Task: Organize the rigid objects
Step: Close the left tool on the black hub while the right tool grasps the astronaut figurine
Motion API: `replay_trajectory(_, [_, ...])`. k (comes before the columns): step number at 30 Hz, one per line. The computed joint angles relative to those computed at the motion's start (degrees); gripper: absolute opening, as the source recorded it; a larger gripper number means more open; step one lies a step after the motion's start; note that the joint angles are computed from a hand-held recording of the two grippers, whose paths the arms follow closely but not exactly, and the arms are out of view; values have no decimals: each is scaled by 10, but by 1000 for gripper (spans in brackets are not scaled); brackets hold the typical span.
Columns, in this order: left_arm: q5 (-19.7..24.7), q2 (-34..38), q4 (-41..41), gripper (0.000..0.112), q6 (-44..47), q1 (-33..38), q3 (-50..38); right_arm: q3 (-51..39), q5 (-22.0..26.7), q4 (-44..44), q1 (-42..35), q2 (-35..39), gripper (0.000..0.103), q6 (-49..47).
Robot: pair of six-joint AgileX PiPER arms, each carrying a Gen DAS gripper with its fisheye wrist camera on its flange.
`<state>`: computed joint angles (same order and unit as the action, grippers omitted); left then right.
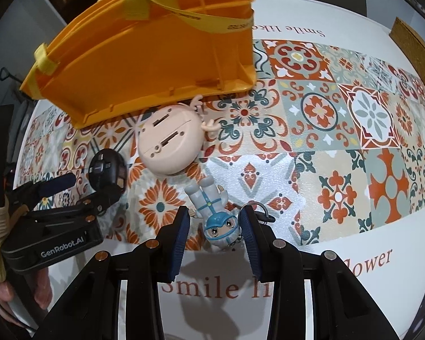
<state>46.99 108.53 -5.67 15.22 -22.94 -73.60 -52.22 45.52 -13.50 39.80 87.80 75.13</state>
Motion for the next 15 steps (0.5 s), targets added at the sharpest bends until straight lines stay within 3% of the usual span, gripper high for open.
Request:
replay_trajectory(12, [8, 73, 21, 70, -34, -26, -70, 4, -16, 12, -12, 10, 38, -8])
replay_trajectory(15, [4, 77, 13, 62, -29, -26, -74, 2, -16, 11, -13, 14, 38, -8])
